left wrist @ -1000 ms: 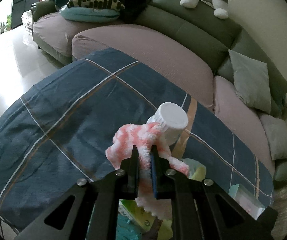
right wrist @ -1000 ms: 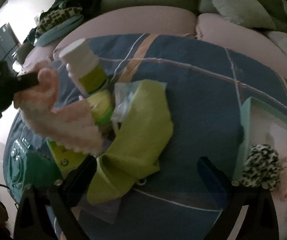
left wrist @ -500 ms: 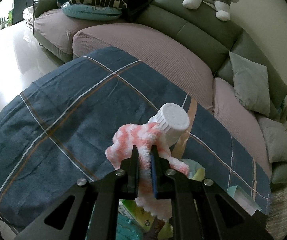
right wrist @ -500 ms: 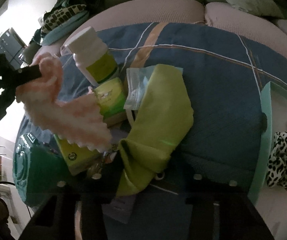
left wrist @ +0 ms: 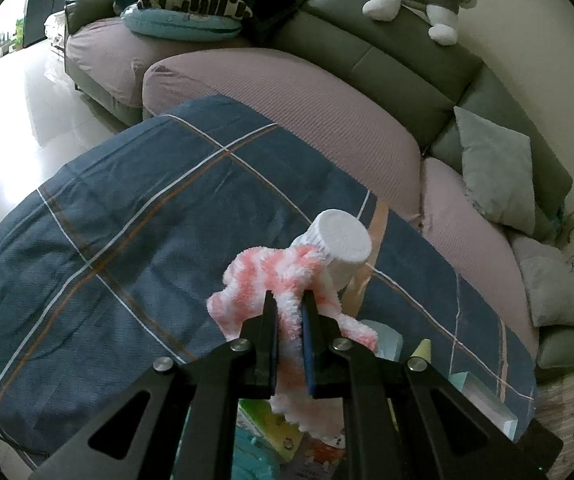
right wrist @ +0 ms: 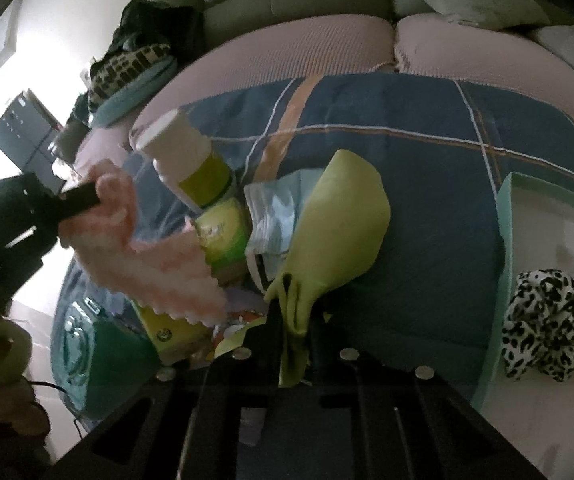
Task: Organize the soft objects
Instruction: 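Lift the zigzag cloth with the left gripper while the right gripper grasps the yellow-green cloth, then carry both cloths over the white tray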
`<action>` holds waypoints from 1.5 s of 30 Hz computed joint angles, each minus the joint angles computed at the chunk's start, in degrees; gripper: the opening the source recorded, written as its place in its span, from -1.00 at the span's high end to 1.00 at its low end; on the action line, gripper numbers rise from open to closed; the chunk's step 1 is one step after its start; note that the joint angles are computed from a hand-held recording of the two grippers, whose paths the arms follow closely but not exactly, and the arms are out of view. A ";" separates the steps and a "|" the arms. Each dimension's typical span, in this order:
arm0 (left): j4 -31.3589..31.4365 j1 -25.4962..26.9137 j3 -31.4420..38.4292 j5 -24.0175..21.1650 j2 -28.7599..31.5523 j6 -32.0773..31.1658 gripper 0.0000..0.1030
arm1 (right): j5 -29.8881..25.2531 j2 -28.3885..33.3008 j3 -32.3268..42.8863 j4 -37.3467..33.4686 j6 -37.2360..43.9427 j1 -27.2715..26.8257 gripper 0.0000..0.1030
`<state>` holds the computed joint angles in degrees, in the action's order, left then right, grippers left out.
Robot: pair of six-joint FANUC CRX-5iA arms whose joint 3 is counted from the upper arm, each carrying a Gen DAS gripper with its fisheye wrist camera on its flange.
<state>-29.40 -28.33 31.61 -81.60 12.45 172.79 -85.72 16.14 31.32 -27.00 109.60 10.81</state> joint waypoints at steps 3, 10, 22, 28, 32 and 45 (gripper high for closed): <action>-0.47 -0.44 0.46 0.09 -0.02 -0.22 0.80 | -0.37 0.63 0.80 -0.27 -0.79 -0.40 0.76; -3.20 -2.20 2.40 -0.95 0.11 -0.50 0.80 | -0.20 -0.28 1.09 -2.90 -0.49 -2.20 0.76; -5.66 -4.09 4.49 0.05 -0.09 -1.76 0.80 | 0.02 -0.20 4.40 -6.87 -2.71 -6.16 0.76; -9.11 -7.07 8.22 1.25 0.96 -3.53 0.80 | 1.40 -1.35 5.96 -9.23 -3.34 -9.39 0.76; -10.82 -9.09 12.30 2.00 3.07 -6.29 0.80 | 4.98 -3.03 5.78 -7.30 -3.19 -10.83 0.76; -1.67 -9.82 26.34 8.63 14.43 -22.06 0.80 | 11.17 -0.62 8.02 5.27 -14.53 -16.18 0.76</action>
<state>-31.07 -38.15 57.95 -72.97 26.88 150.73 -74.54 15.52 39.35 -21.73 95.06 -5.36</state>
